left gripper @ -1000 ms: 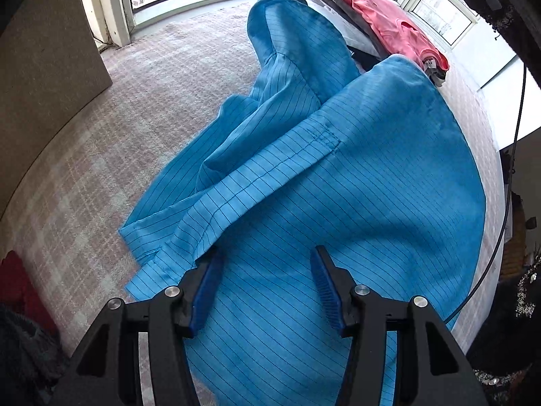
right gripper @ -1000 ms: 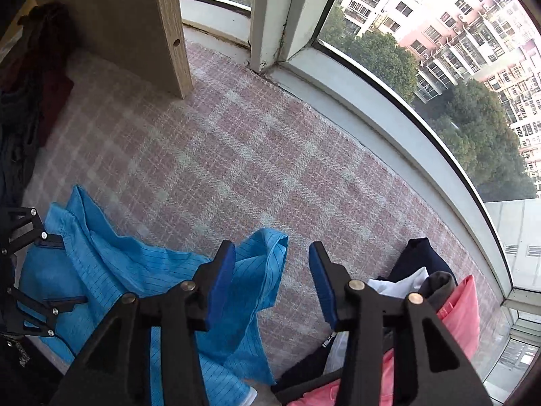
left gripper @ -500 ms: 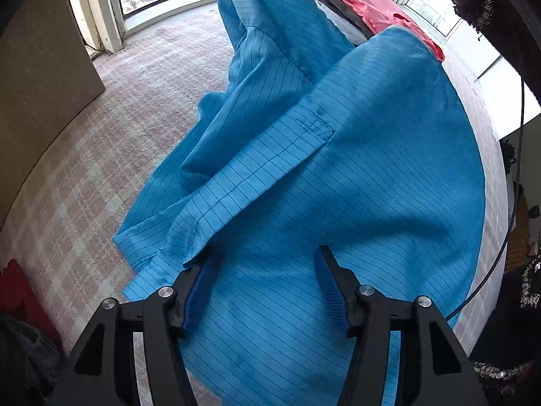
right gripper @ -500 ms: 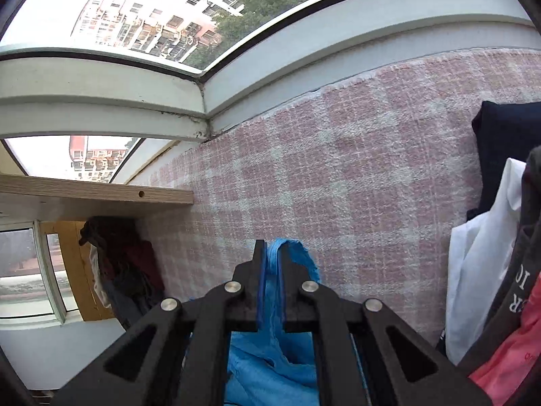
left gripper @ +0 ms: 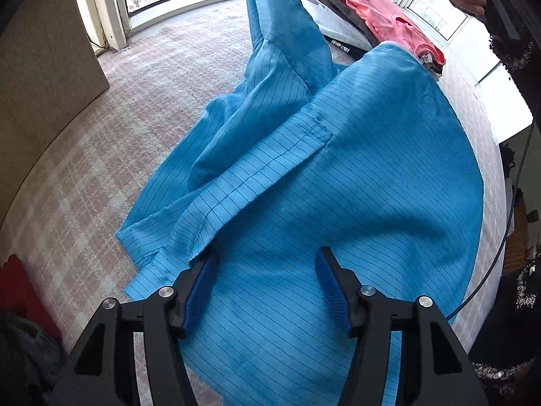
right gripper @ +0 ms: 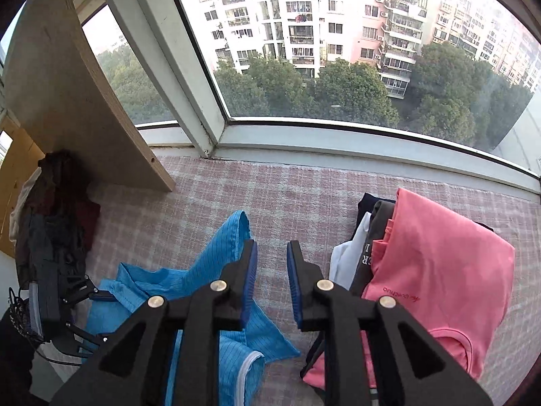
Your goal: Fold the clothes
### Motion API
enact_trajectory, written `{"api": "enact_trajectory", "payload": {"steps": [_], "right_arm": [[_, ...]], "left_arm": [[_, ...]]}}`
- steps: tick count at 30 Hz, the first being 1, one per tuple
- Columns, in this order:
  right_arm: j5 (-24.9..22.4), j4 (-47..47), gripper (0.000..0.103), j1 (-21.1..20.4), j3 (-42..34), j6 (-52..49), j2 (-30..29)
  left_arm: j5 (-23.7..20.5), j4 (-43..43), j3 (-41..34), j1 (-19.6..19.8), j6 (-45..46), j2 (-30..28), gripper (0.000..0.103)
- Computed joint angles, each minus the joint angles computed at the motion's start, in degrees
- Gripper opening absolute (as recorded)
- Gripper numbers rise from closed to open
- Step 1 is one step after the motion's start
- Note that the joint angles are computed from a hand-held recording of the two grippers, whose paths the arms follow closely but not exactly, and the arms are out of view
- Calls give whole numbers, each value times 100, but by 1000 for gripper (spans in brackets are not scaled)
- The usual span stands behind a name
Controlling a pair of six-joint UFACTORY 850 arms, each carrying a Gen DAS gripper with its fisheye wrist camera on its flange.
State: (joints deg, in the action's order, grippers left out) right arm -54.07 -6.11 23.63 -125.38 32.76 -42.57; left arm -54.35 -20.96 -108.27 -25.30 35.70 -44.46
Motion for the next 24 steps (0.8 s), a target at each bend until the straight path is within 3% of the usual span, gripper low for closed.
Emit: {"api": "enact_trajectory", "payload": {"steps": [2, 6, 8, 12, 16, 18, 20, 24], "right_arm": [[502, 849, 18, 36, 848, -966, 496], [-168, 2141, 18, 292, 986, -2173, 95], [-596, 1875, 17, 438, 652, -2176, -376], [-429, 960, 13, 343, 430, -1192, -700], [352, 1086, 16, 359, 1428, -1050, 182], [625, 688, 16, 495, 1881, -695, 615], [903, 977, 16, 610, 2271, -821, 893], [815, 931, 16, 927, 2407, -935, 778]], "left_arm": [[89, -98, 113, 79, 29, 130, 54], [168, -445, 215, 236, 192, 269, 54], [249, -227, 168, 199, 62, 235, 53], [225, 68, -6, 86, -391, 19, 47], [203, -245, 73, 193, -257, 203, 46], [350, -240, 418, 258, -118, 584, 47], [522, -320, 817, 352, 6, 1001, 47], [371, -1286, 1719, 608, 556, 1729, 48]]}}
